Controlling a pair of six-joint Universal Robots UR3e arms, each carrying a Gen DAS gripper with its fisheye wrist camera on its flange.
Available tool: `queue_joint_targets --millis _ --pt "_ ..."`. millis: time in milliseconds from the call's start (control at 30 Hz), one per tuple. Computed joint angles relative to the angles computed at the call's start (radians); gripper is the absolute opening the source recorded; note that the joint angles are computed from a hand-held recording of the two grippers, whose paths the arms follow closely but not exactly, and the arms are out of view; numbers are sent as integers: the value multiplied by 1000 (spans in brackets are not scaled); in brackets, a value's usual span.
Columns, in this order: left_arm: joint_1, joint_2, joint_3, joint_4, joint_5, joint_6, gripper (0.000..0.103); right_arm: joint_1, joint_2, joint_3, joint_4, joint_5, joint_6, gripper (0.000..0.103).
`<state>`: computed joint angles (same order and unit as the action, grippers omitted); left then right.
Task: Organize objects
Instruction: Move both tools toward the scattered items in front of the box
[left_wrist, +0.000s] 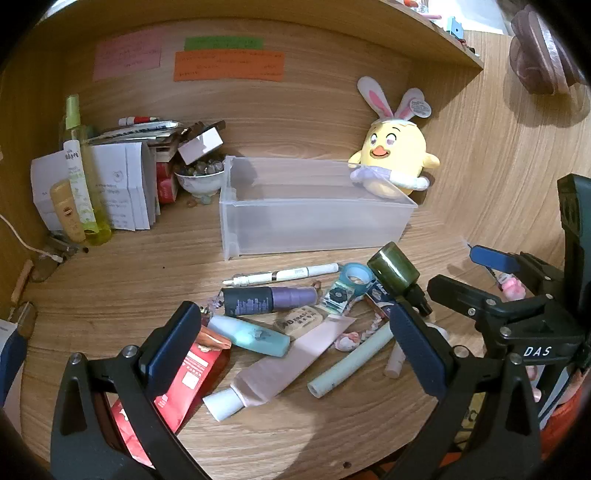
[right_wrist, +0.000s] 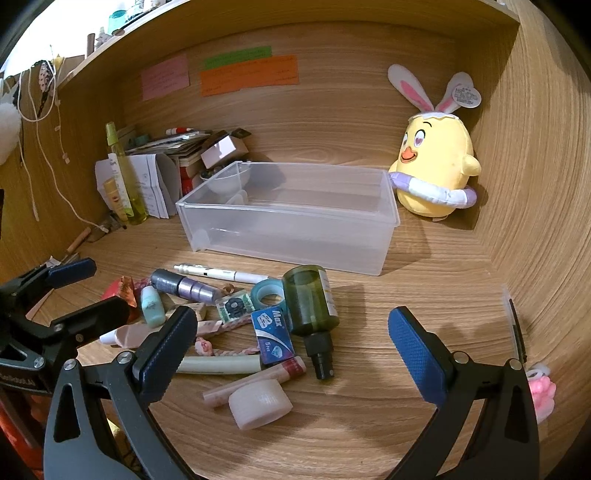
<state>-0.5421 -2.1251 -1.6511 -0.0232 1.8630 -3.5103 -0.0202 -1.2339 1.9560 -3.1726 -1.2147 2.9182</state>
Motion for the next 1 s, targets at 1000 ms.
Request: queue_joint_targets --millis 1000 --pt "3 13 -18 4 -15 2 103 -12 8 -29 55 45 -1 103"
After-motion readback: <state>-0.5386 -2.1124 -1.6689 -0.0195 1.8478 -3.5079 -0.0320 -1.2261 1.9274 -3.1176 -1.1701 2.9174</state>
